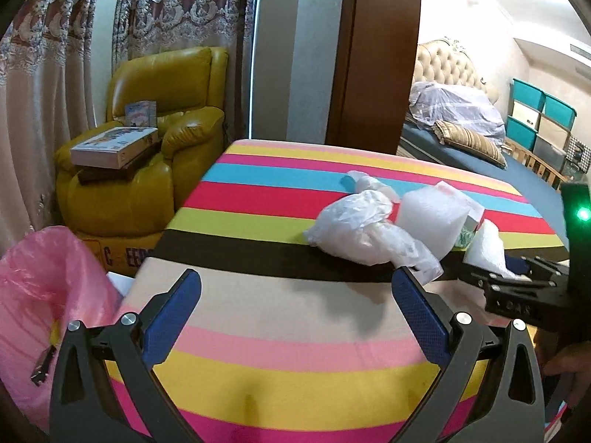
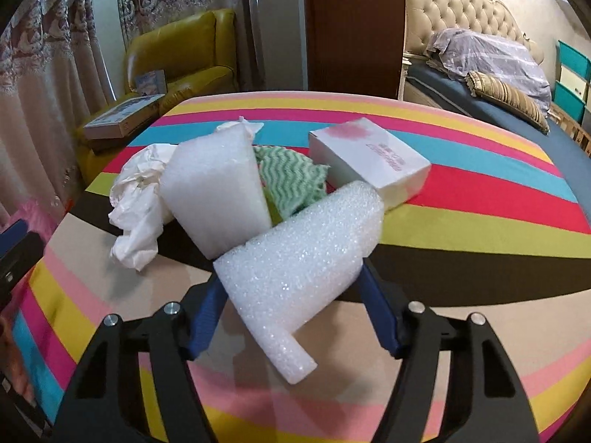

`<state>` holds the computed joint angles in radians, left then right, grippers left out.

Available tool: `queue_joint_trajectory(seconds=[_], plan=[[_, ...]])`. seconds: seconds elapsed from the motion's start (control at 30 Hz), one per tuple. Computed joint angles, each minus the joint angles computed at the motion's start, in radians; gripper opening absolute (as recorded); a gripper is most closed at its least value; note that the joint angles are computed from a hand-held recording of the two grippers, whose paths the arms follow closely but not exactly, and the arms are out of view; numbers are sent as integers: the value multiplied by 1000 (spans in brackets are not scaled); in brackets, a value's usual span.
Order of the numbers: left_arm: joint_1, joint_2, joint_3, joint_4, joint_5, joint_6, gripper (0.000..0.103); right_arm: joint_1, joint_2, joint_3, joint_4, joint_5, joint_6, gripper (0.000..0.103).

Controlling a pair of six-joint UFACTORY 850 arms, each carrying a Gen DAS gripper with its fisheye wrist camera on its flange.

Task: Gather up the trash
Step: 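Grasp the foam tube with the right tool while the left tool grasps the white plastic bag, then carry the plastic bag and foam tube to the wastebasket and release both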

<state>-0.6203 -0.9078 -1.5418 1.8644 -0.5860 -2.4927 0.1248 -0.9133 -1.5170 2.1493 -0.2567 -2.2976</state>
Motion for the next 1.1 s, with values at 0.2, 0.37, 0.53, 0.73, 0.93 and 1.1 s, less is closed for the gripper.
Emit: queue_joint_trajectory(seconds=[0.2,0.37,0.53,0.73,0.93,1.1], plan=[[9,-83,-162,-139,61,155,97,-39,47,80,84,-91,-98,65],[25,-182,-345,-364,66,358,97,-66,73,122,89,-147,-112,65],[50,-271,-509,-557,107,535,97,-84,86,135,36,-184,-57,65],[56,-416,-772,-845,55,872,88,-93,95,147,18,-207,-38,65],[56,-505,-925,-1003,-21,1050,63,-94,100,154,20,-210,-36,65],[51,-454,-829,-922,13,1010,49,-92,101,159,10,-213,-27,65]])
